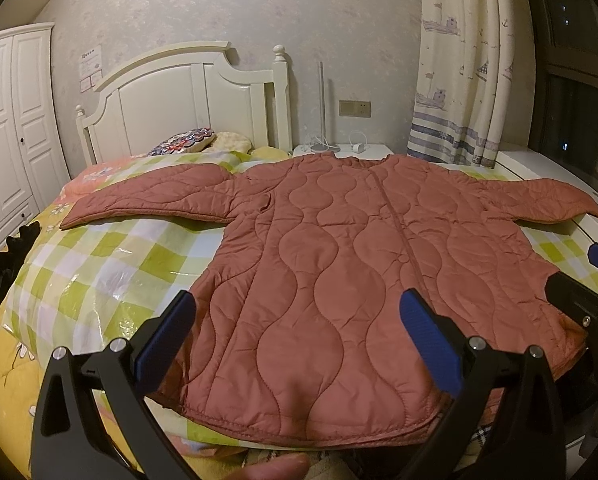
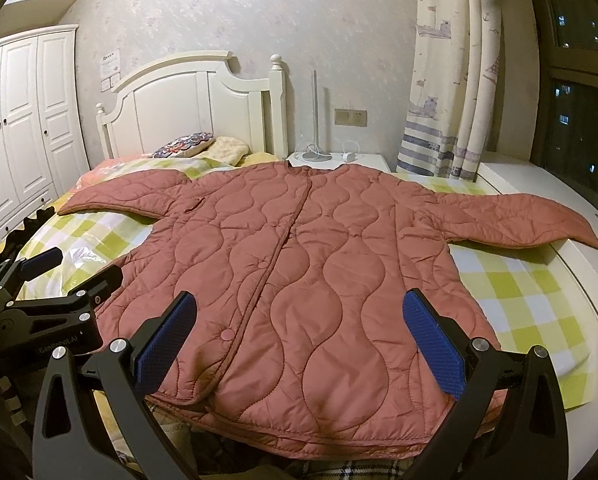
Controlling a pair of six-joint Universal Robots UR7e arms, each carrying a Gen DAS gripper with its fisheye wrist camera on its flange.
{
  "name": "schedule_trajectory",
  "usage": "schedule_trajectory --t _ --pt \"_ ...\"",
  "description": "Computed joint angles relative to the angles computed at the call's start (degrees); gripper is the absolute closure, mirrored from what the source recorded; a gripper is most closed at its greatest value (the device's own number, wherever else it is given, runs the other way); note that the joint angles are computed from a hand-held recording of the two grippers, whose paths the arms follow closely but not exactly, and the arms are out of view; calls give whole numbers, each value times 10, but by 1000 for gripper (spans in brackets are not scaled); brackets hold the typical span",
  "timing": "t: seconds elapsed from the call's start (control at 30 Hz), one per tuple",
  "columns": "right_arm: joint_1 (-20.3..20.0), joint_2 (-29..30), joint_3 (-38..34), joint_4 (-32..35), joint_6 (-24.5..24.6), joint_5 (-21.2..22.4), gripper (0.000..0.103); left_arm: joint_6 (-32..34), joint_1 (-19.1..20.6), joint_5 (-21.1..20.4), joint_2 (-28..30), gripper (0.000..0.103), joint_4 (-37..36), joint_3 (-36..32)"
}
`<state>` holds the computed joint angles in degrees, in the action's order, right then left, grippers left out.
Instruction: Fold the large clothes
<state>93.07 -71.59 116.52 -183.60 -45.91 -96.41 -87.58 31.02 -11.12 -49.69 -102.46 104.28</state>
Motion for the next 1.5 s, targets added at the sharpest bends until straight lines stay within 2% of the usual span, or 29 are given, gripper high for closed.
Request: schedule_trajectory --t 0.1,0.3,0.47,0.6,0.67,0.77,0.83,0.9,1.0,1.07,1.13,1.23,1.3,1.4,1.5 --pt "-4 -9 5 13 -4 18 4 -8 -1 1 -2 2 4 2" --pt "0 -5 2 19 -6 7 4 -14 0 -8 -2 2 3 3" --pt "0 3 -5 25 -1 -4 4 8 8 -18 -1 2 -28 8" --pt "-3 11 -14 32 4 -12 4 40 17 -26 3 2 -68 10" --pt "-5 16 -22 38 7 -14 4 72 20 -27 5 2 -110 18" --pt "-11 23 -34 40 9 -4 4 159 32 -15 17 2 -188 16" --pt "-21 28 -55 58 27 9 4 200 46 -5 29 2 -190 -9" --pt "-35 45 -101 91 73 -4 4 296 74 -4 46 2 -249 -40" --pt "-60 74 -180 131 142 -17 8 379 123 -5 69 2 -294 -100" --pt "-76 105 -250 155 198 -49 11 375 152 7 82 2 -274 -139" --pt "-94 131 -318 195 253 -59 14 370 183 -5 96 2 -260 -177" --pt "-121 178 -439 272 350 -62 14 431 210 -53 114 2 -334 -191" --pt "-128 218 -518 301 384 -83 14 455 221 -87 122 2 -340 -198" --pt "-129 277 -627 344 399 -124 14 483 224 -99 118 2 -392 -183" --pt "-131 330 -722 367 413 -147 14 479 233 -130 110 2 -403 -179"
